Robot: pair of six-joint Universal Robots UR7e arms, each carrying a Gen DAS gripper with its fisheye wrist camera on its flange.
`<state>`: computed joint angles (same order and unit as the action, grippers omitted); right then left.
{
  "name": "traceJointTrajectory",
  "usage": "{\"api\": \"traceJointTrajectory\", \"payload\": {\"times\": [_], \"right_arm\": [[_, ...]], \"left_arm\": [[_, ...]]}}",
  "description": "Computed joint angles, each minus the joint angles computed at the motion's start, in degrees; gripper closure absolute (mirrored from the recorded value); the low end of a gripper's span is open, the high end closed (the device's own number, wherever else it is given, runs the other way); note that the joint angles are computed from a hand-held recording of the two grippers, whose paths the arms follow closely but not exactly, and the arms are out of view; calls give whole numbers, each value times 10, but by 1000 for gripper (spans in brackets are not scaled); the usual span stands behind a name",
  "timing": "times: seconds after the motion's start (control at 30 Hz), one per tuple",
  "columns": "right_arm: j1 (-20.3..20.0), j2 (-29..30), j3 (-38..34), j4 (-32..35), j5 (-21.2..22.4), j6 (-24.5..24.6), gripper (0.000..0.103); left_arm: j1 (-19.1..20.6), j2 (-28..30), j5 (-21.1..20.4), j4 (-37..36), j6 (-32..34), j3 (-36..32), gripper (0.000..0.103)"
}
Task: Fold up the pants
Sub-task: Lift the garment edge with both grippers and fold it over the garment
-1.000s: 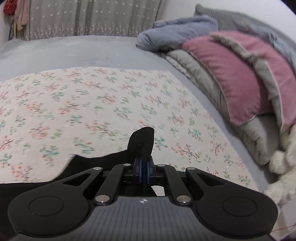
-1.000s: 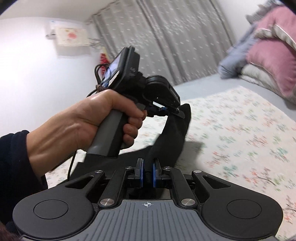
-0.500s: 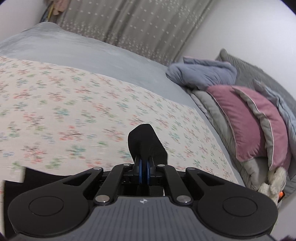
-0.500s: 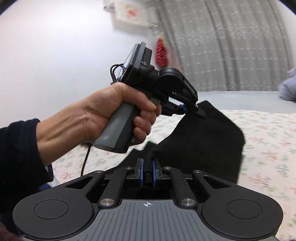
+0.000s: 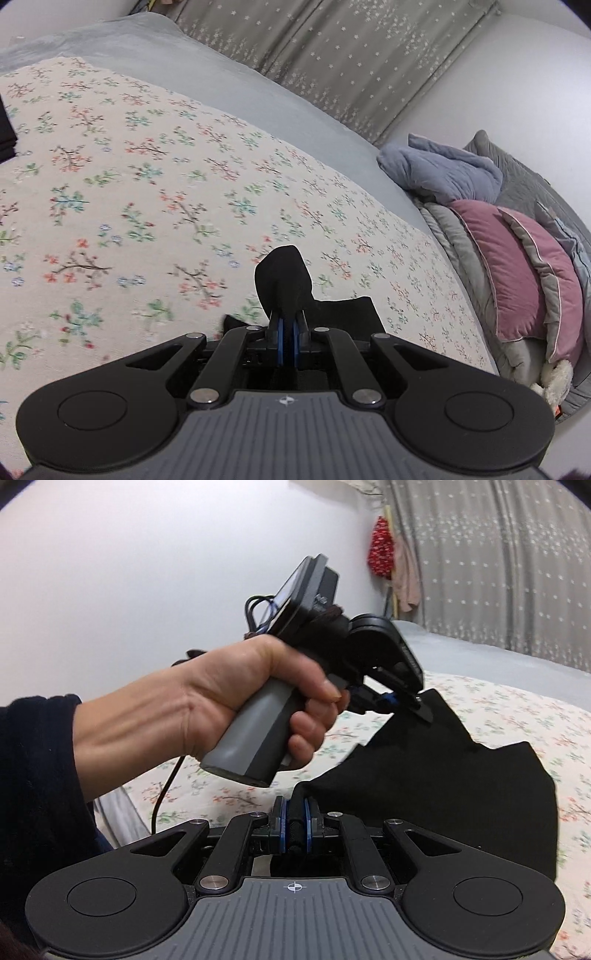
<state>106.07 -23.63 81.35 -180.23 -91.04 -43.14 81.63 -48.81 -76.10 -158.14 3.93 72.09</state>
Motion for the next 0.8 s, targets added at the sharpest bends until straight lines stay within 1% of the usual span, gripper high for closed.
{"api": "traceJointTrajectory", "payload": {"times": [0.13, 0.2, 0.27, 0.33, 0.4, 0.5, 0.6, 0.7, 0.73, 0.8], "right_arm": [[9, 22, -20, 10, -32, -9, 93], [12, 29, -21, 4, -42, -15, 93], [14, 31, -12, -19, -40, -30, 93], [16, 30, -9, -33, -25, -28, 93], [18, 30, -13, -24, -27, -17, 93], [23, 38, -19, -21, -31, -19, 93], [20, 38, -26, -1, -27, -15, 93], [12, 38, -32, 24, -11, -7, 93], [11, 38, -30, 28, -8, -6, 92], [10, 43, -28, 23, -9, -15, 92]], "left_arm": [[7, 0, 28, 16, -17, 0, 81], [9, -1, 32, 10, -20, 2, 81], [11, -10, 20, -3, -29, 14, 81], [8, -14, 27, -11, -20, 20, 81], [10, -18, 27, -19, -18, 24, 81], [13, -21, 36, -16, -23, 26, 81], [16, -16, 50, -5, 8, 20, 80], [4, -11, 116, -12, 79, 27, 79], [0, -10, 131, -22, 101, 34, 79], [-5, -8, 146, -39, 128, 43, 78]]}}
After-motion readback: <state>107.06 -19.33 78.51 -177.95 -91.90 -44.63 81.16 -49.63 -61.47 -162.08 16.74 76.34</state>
